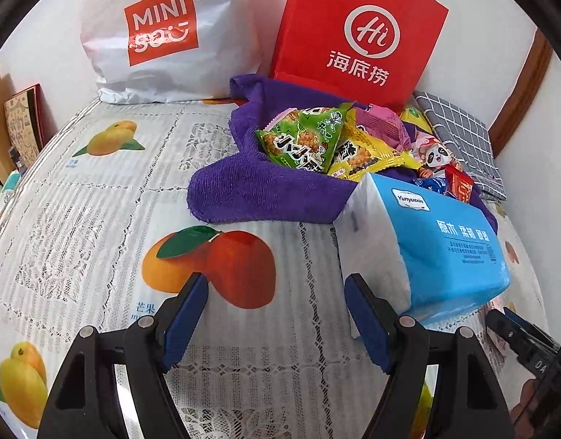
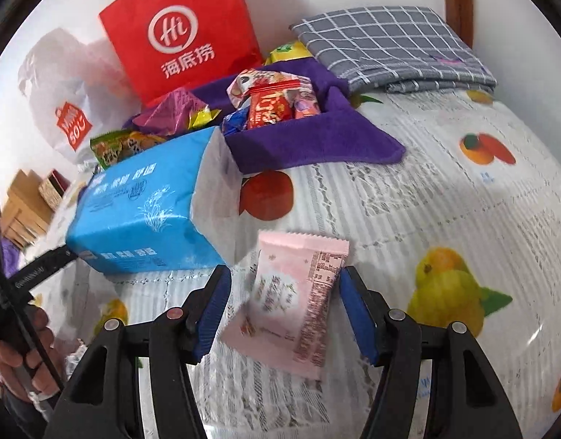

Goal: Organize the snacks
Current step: 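Reach the pink wafer packet on the bedspread and grasp it with the right tool, then grasp the white snack bag with the left tool while the right tool holds the pink wafer packet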

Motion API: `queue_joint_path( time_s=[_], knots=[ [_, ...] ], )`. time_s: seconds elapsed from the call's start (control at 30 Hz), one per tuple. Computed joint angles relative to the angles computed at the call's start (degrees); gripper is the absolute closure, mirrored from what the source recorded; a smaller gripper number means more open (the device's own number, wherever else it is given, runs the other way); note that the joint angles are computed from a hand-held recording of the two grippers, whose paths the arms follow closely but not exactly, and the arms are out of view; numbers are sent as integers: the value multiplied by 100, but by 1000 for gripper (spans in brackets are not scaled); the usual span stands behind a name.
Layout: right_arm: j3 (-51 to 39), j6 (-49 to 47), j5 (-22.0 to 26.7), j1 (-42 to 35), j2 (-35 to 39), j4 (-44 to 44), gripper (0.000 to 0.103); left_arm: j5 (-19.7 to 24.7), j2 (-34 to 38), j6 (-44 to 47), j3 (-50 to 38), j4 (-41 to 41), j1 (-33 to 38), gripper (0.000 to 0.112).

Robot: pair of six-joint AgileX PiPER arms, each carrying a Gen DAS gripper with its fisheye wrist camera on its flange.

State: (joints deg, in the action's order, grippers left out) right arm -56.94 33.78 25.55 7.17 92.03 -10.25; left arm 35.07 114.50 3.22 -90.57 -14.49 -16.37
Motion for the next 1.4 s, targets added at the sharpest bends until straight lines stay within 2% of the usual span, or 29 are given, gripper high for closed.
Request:
queue_joint_path(
  time_s=[0.07,0.1,0.13,0.23,0.37,0.43,0.83,1.27,1.4],
  knots=[
    [-57,670,151,236,89,-912,49,-8,1,22,2,-33,8,37],
    [-71,907,258,333,112,-1294,58,-23,6,30,10,-53,10,37],
    [-49,930,266,372,112,-1447,59,-26,14,49,4,-78,18,37],
    [88,234,19,154,13,-912,60,-53,28,29,2,-55,15,37],
    [115,94,-21,134,-5,-812,59,-105,49,-200,-9,264,-72,37],
    [133,-117,-51,98,-17,-658,54,-109,66,-234,-27,301,-85,37],
    [46,133,74,227,35,-900,53,-164,105,-45,-17,85,-28,37],
    [44,10,26,181,37,-762,55,-235,64,67,70,-61,-8,37],
    [80,-257,-79,66,0,-454,58,-286,-52,55,234,-70,-40,37]
  ],
)
